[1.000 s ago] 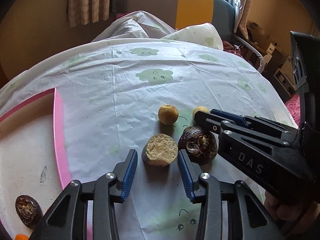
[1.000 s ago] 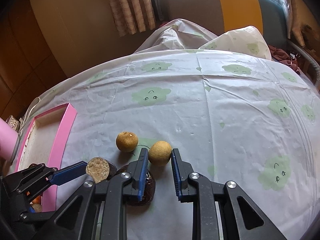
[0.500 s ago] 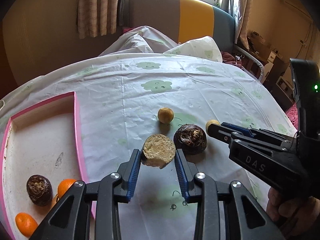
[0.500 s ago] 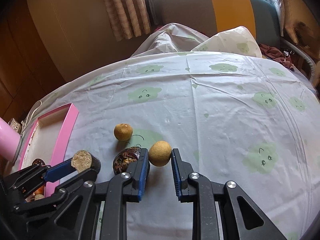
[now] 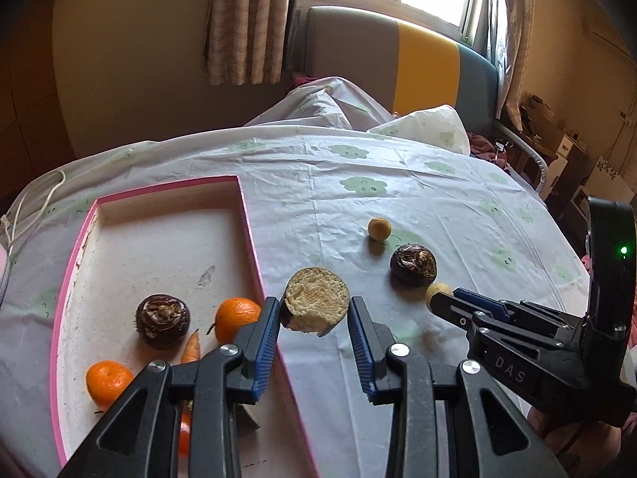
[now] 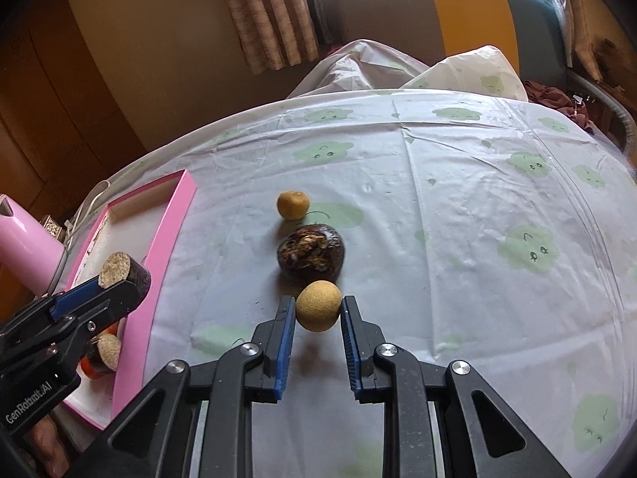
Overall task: Organize fruits
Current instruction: 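Grasp the cut root slice with the left gripper while the right gripper grasps the yellow-brown fruit, then lower the root slice and yellow-brown fruit into the tray and open both grippers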
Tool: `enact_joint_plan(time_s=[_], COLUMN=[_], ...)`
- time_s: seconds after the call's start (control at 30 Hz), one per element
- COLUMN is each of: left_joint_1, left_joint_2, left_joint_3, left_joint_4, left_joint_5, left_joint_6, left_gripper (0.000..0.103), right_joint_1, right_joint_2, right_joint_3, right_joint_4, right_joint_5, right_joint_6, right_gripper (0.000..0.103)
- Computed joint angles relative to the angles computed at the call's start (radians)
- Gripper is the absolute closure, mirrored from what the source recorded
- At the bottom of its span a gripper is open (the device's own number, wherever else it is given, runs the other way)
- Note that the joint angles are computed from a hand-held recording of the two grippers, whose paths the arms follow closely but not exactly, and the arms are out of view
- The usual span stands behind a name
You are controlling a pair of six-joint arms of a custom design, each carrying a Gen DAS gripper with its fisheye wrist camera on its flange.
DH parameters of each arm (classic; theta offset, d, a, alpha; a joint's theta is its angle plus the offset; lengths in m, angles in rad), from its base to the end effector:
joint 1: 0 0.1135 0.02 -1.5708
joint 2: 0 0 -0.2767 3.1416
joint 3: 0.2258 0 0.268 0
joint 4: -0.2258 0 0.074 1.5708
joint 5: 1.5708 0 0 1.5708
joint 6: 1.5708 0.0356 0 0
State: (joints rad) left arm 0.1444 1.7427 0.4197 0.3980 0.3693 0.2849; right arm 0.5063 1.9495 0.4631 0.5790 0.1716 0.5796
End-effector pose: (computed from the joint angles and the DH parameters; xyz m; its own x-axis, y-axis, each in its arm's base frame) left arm 0.2533 0.0238 0.0620 -0.7357 0.1579 -0.6586 0.2997 0.9480 -0.1075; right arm 0.2402 0.1262 0.0294 -0.7878 0.1802 -0.5889 0.0546 0.9729 0.2247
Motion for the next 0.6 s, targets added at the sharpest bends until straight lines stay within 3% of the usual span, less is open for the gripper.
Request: enact_joint_plan(time_s=[0.37,0.6], left_joint_1=[0.281,0.393], left_joint_2=[-0.013,0.049], left_joint_3=[0.062,0.156], left_joint_4=[-0.1,-0.148], left_joint_5=[0.142,0.164], left_joint_6=[0.118,0.16], left_gripper=[0.079,0.079], right_joint_1=[0.199,0.269], right_joint_2=[-0.021,0.033], right_joint_3=[0.125,0.251], right_joint_4=[-0.105,-0.177], right_joint_5=[0.029,0.024], right_joint_6=[-0.008,-0.034], right_gripper=[0.08,0.08])
